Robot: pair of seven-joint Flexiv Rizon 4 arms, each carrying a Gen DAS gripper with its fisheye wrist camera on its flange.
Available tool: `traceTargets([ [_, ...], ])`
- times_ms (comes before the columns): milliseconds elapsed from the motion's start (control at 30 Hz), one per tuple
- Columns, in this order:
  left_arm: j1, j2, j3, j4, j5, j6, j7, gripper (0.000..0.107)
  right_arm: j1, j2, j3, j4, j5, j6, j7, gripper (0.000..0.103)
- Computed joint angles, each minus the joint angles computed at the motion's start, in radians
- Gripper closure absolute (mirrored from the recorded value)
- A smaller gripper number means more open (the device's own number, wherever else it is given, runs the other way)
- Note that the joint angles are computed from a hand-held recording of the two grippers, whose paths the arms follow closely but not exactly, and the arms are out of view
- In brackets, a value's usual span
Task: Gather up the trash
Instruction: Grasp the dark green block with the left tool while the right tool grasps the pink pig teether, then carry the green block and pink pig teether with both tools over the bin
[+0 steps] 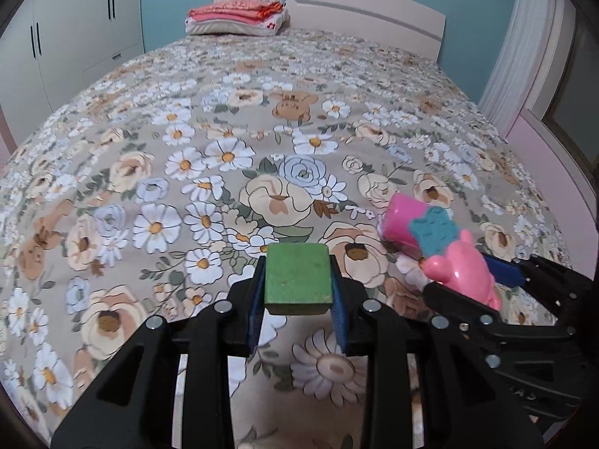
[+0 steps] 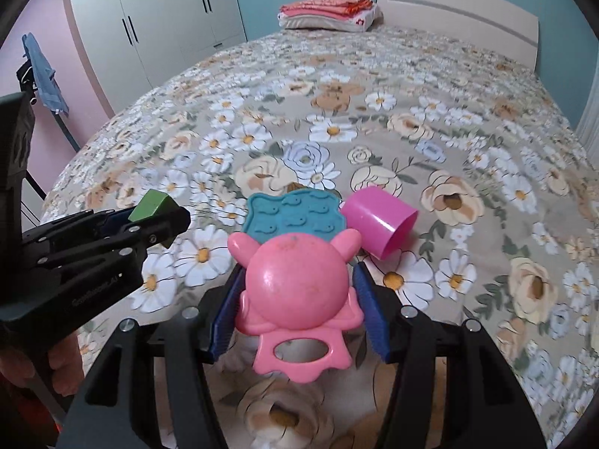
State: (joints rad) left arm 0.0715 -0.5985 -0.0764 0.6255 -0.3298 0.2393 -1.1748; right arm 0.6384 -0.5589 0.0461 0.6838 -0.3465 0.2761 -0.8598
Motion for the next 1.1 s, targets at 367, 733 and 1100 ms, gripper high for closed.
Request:
traceTargets([
  [367, 0.05, 0.229, 0.024, 0.193, -0.05, 0.007, 0.062, 0.076, 0.121, 0.142, -0.002, 0.068, -0.176, -0.093, 0.066, 0.043],
  [733, 0.083, 0.47, 0.083, 0.357, -0.136, -0.026, 0.18, 0.076, 0.277, 0.251, 0.037, 0.088, -0.39, -0.234, 0.144, 0.043],
  [1100, 0.08, 0.688, 0.196, 0.563, -0.256, -0.057, 0.348, 0.076, 0.417, 0.33, 0.11, 0.156, -0.558, -0.34, 0.243, 0.043],
])
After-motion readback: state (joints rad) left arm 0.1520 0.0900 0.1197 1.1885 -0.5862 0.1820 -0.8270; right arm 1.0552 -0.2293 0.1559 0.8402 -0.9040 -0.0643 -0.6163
